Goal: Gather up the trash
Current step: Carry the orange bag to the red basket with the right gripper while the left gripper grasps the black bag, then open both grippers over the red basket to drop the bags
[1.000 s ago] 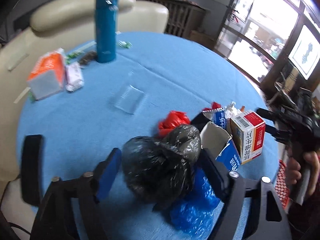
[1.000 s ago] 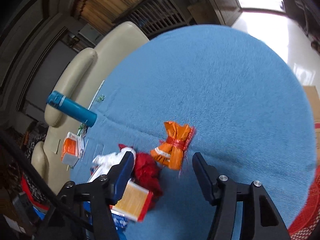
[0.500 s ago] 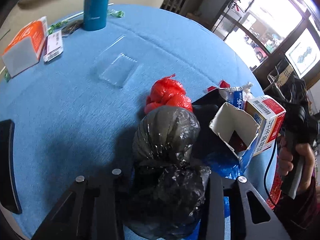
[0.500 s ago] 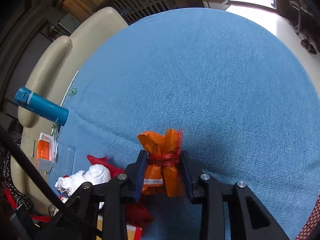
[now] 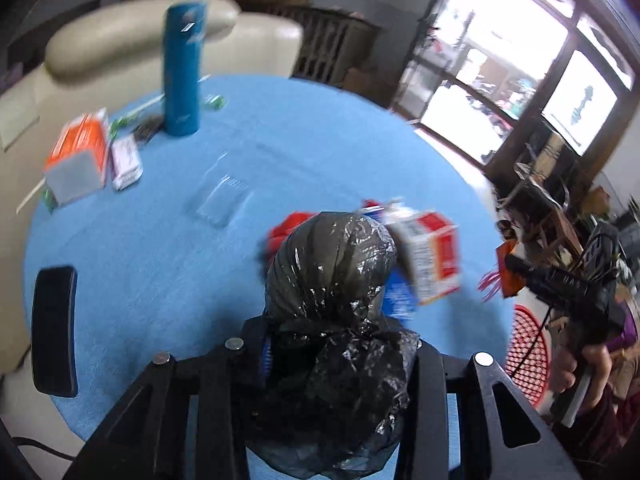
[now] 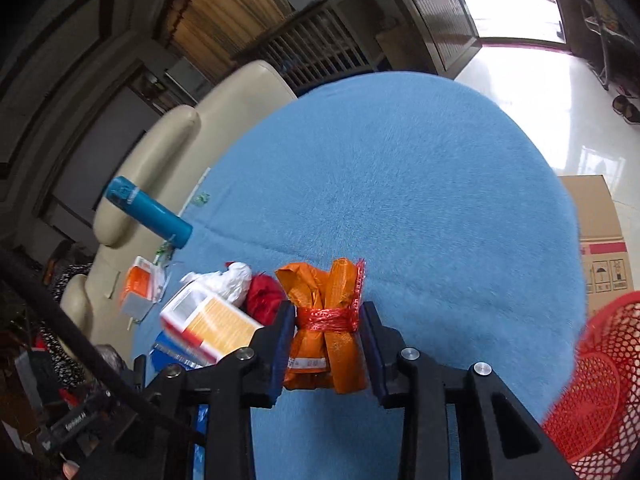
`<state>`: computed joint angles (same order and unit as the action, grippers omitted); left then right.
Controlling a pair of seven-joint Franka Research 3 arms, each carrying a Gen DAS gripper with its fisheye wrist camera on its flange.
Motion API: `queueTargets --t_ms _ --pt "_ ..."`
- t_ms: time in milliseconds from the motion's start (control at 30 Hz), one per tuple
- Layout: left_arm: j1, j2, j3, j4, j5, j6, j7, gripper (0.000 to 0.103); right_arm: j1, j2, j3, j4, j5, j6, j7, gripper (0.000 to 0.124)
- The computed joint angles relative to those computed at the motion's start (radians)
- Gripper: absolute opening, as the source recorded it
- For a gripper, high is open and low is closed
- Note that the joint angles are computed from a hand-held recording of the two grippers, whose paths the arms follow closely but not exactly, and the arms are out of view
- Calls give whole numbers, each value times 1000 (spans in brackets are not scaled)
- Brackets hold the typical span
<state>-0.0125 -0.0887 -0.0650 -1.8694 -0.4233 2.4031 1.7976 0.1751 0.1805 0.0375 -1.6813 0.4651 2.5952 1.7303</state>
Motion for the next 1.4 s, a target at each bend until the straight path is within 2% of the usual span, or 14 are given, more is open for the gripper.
queueTargets --t_ms 100,267,400,567,667,933,1033,1067,1100,1133,1167,1267,1400 --pt "-27 -40 -14 -16 -16 0 40 40 -9 -112 6 -134 69 46 -71 35" --pt "-98 -88 -25 -38 -55 -34 113 40 -8 -285 -23 -329 146 100 -147 35" --pt "-146 -70 -45 -1 -55 -79 140 40 -22 -434 -61 -479 154 129 -164 35" --pt "-183 1 -88 100 -30 -149 135 41 -70 -547 -106 -594 138 168 -143 35" --pt "-206 65 -126 179 6 -196 112 41 -98 -568 -128 -629 138 169 -108 36" --pt "-266 220 -209 323 123 -282 64 41 -115 -593 -203 -719 211 178 -140 38" --pt "-296 298 -233 396 178 -317 28 49 -107 -593 -241 -737 280 155 -185 39" --pt "-300 305 -237 407 189 -325 23 59 -111 -590 -246 -740 295 151 -194 39" --pt "-313 326 -240 425 218 -325 8 67 -113 -588 -253 -744 316 148 -203 42" --pt "-322 336 -243 434 239 -319 -3 67 -114 -594 -259 -754 343 153 -216 62" --pt "-329 349 -246 444 257 -315 -7 67 -112 -594 -262 -755 371 165 -227 70" --pt "-345 374 -249 480 303 -333 -32 67 -126 -605 -262 -773 404 191 -261 72" --pt "-301 290 -242 370 269 -287 16 67 -188 -599 -233 -806 361 265 -196 72"
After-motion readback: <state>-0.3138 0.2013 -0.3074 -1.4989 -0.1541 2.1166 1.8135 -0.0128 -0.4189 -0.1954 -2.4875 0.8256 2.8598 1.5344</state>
